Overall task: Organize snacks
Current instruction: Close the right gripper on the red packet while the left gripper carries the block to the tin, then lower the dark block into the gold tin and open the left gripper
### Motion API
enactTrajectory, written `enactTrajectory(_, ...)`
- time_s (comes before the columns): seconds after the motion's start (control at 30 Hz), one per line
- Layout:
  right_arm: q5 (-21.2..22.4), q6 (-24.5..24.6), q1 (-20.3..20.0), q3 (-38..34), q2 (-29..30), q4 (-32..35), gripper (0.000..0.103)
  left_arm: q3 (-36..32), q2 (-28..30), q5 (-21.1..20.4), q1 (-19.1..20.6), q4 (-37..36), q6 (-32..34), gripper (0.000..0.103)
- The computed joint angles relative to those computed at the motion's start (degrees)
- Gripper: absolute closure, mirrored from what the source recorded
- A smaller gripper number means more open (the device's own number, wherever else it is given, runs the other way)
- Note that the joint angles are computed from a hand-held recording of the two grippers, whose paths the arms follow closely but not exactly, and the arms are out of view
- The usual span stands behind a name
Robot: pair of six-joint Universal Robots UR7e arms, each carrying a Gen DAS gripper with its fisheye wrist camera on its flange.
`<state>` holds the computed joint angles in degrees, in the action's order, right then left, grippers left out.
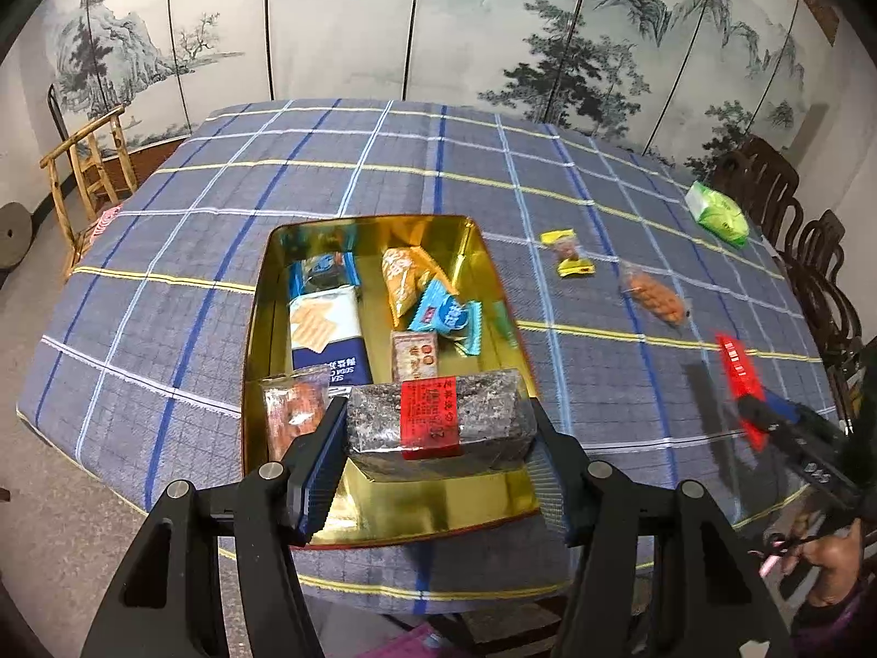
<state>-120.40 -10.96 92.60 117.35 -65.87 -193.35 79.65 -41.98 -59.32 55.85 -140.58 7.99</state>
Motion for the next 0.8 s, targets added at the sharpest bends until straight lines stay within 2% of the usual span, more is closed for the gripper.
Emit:
enactTrajectory(0.27,-0.22,-0.02,0.23,0.15,-0.33,-0.75,0.058,-2.48,2.70,0.22,2.03,2.69,-1.06,0.046)
enactTrajectory(0.8,0.21,-0.02,0.00,0.04,-0.35,-0.77,0.058,-4.59,6.10,0.80,2.92,3.57,-0.53,0.046)
